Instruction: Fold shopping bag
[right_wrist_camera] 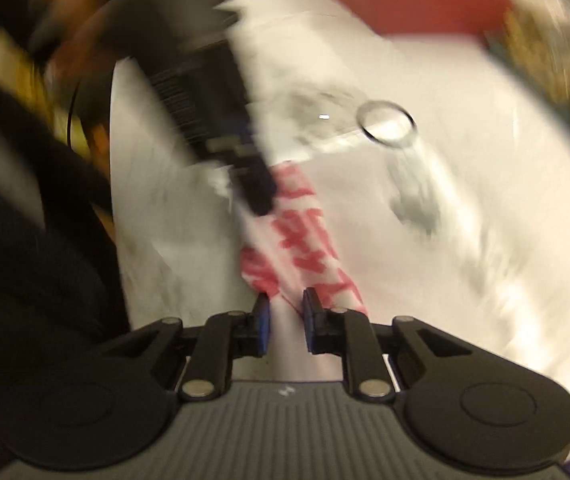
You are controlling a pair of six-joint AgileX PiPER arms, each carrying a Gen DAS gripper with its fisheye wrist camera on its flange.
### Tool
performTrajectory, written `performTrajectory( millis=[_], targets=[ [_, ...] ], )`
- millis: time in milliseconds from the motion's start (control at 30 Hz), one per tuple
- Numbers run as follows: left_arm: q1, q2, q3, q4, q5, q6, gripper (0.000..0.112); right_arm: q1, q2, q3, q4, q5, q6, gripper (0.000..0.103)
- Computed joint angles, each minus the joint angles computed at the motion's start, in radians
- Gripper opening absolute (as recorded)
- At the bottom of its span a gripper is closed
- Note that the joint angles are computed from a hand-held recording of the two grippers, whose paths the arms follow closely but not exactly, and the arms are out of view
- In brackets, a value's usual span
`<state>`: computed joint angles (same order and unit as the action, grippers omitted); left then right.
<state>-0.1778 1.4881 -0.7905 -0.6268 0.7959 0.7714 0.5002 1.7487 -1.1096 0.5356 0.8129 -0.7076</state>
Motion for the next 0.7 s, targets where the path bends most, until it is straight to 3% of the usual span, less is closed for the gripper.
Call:
performTrajectory(
  millis=[67,133,267,400,500,600,700],
  targets=[
    [-0.002,-0.091,0.073,-0.002,-0.096,0.101,0.010,-0.130,0.068,-0.034,0.160,0.107,-0.091,0.014],
    [-0.021,-0.187,0.139,-0.041,-0.183,0.299,0.010,-0.210,0.135,-0.071,0.242,0.187,-0.135,0.012],
    [-0.124,-0.252,0.151,-0.045,-0.178,0.612,0.011,-0.294,0.222,-0.110,0.320,0.321,-0.148,0.011],
    [-0.319,-0.161,0.116,0.202,-0.297,0.459,0.011,-0.338,0.249,-0.108,0.362,0.384,-0.150,0.010],
    [-0.375,-0.117,0.104,0.257,-0.357,0.428,0.011,-0.387,0.272,-0.070,0.431,0.391,-0.185,0.009],
    [-0.399,-0.101,0.072,0.282,-0.350,0.423,0.011,-0.428,0.292,-0.017,0.506,0.391,-0.236,0.009],
    [-0.423,-0.030,0.003,0.389,-0.317,0.257,0.011,-0.460,0.310,0.007,0.545,0.401,-0.264,0.008]
  ],
)
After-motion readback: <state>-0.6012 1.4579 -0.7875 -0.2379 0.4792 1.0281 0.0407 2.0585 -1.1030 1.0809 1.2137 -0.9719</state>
